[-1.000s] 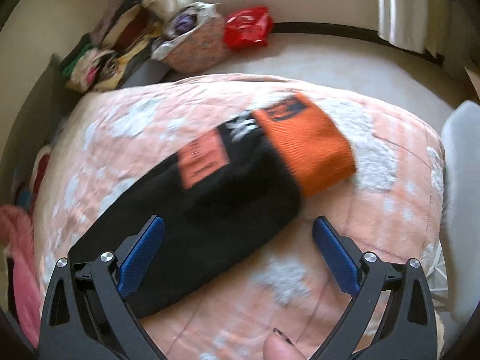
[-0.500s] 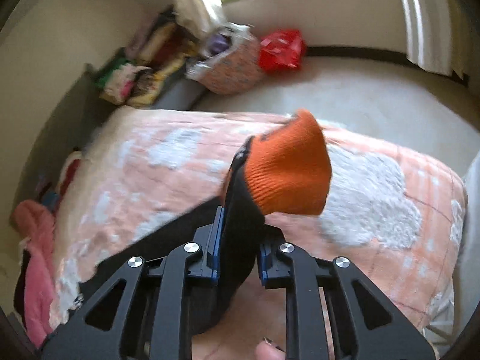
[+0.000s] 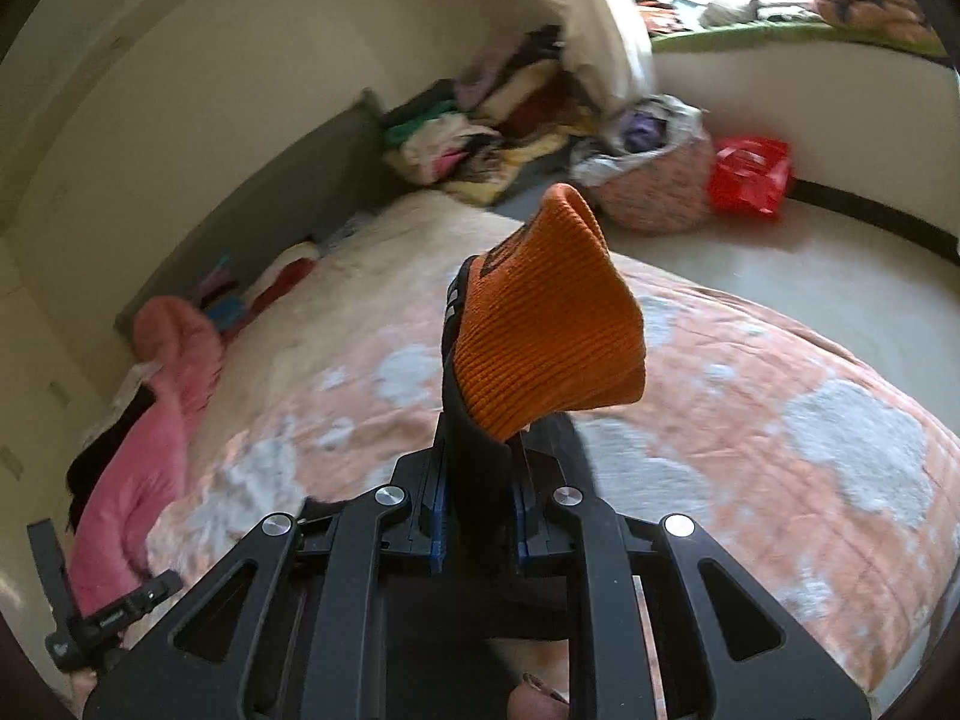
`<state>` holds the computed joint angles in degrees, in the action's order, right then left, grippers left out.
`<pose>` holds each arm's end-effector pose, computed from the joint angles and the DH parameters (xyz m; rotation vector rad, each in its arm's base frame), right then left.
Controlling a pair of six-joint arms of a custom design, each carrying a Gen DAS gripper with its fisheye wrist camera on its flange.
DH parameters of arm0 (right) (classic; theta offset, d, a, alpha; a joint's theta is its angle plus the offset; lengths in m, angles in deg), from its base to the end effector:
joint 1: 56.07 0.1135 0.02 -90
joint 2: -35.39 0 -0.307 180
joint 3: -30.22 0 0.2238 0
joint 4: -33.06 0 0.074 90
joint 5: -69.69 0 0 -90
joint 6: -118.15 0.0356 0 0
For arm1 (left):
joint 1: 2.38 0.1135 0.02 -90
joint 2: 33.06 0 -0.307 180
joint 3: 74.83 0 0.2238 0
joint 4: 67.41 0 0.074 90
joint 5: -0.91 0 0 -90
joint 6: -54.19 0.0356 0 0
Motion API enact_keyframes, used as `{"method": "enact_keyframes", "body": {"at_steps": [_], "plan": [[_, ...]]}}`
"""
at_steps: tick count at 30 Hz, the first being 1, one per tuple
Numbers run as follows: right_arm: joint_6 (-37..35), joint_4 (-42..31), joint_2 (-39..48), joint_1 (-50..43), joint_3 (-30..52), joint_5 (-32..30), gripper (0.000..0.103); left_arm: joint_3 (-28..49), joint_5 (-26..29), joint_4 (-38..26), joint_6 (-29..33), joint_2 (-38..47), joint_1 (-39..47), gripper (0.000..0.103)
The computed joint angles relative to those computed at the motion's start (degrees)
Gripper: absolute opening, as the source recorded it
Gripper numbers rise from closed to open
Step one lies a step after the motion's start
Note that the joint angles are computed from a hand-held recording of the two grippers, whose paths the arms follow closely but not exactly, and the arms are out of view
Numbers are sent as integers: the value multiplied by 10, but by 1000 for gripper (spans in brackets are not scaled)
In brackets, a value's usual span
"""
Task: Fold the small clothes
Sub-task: 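Close the right tool on the orange cuff and lift it, then carry the sleeve across the shirt body toward the left tool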
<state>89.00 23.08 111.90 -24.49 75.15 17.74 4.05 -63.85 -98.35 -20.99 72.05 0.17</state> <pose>0.1950 0.0941 0.2271 0.8460 1.9502 0.1810 0.3587 0.0008 0.2217 0.4276 2.4478 -0.4385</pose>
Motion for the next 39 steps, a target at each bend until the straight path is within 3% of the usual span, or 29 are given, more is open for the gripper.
{"method": "enact_keyframes", "body": {"at_steps": [17, 30, 39], "plan": [[-85, -32, 208, 124, 238, 3, 14, 50, 84, -72, 45, 41, 135, 94], [-134, -27, 360, 163, 371, -43, 14, 118, 200, -174, 80, 117, 205, 94], [-150, -39, 449, 178, 447, -87, 17, 145, 213, -210, 99, 172, 209, 94]]}}
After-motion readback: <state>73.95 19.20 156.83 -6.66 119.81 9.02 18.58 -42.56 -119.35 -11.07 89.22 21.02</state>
